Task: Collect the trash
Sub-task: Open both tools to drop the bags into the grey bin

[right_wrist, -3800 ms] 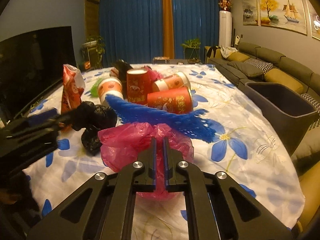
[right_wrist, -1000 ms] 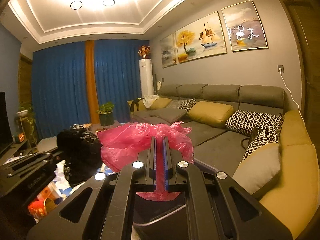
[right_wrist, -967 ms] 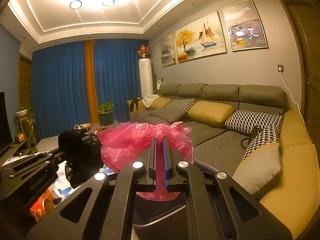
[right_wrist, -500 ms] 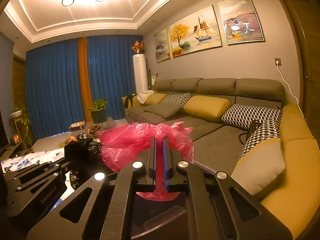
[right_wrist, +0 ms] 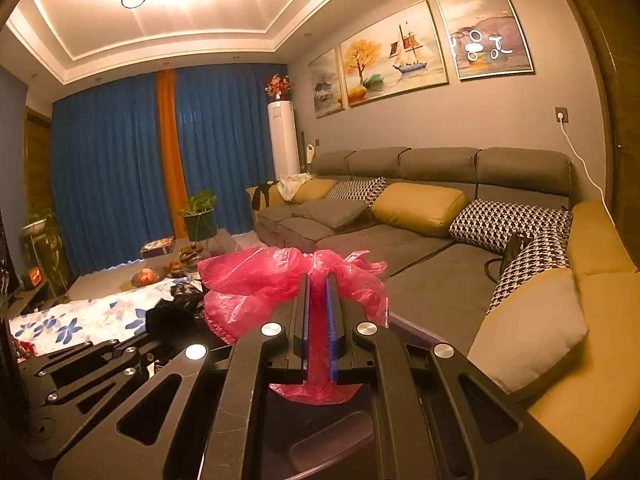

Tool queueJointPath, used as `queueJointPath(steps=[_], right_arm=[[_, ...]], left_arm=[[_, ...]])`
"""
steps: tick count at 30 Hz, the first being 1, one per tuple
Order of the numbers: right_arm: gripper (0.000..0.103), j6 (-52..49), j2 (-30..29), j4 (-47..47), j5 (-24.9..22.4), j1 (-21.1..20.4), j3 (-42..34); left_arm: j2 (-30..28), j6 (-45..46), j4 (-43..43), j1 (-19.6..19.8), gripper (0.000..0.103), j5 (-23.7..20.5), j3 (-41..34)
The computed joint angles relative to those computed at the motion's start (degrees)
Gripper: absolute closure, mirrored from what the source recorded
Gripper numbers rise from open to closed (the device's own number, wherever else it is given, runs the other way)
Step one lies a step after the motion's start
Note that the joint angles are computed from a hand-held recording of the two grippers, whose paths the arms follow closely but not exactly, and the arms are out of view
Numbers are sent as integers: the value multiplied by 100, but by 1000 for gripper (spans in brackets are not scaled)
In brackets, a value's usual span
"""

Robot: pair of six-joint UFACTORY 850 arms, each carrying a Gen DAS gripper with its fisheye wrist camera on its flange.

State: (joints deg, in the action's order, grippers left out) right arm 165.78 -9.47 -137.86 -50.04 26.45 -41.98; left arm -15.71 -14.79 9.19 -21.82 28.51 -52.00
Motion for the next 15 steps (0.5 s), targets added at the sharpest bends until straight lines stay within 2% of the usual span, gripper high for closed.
queueJointPath(steps=[2,3,4,5,6,7,10,13,15], right_arm=[[93,43,-46,-65,40,-36,-39],[89,110,-57,-153,102,-81,-53],[80,191,-64,-248,159,-128,-57],[76,264,-59,-354,234,-191,-71],[71,309,-68,-414,254,-217,-80],[70,316,-64,-430,249,-231,-73],[70,304,-44,-402,246,-267,-52],[67,325,39,-322,202,-269,39],[62,275,117,-236,143,-220,122]], left_arm=[[-69,-273,352,32,102,-23,-60],[-95,-542,666,68,101,-1,-79],[-121,-738,888,94,96,-32,-111],[-146,-819,952,111,93,-43,-125],[-159,-1003,1116,143,85,-30,-136],[-162,-1082,1164,171,72,2,-127],[-117,-783,757,188,48,-6,-51],[8,-532,275,236,33,-31,95],[155,-413,21,261,28,-39,230]])
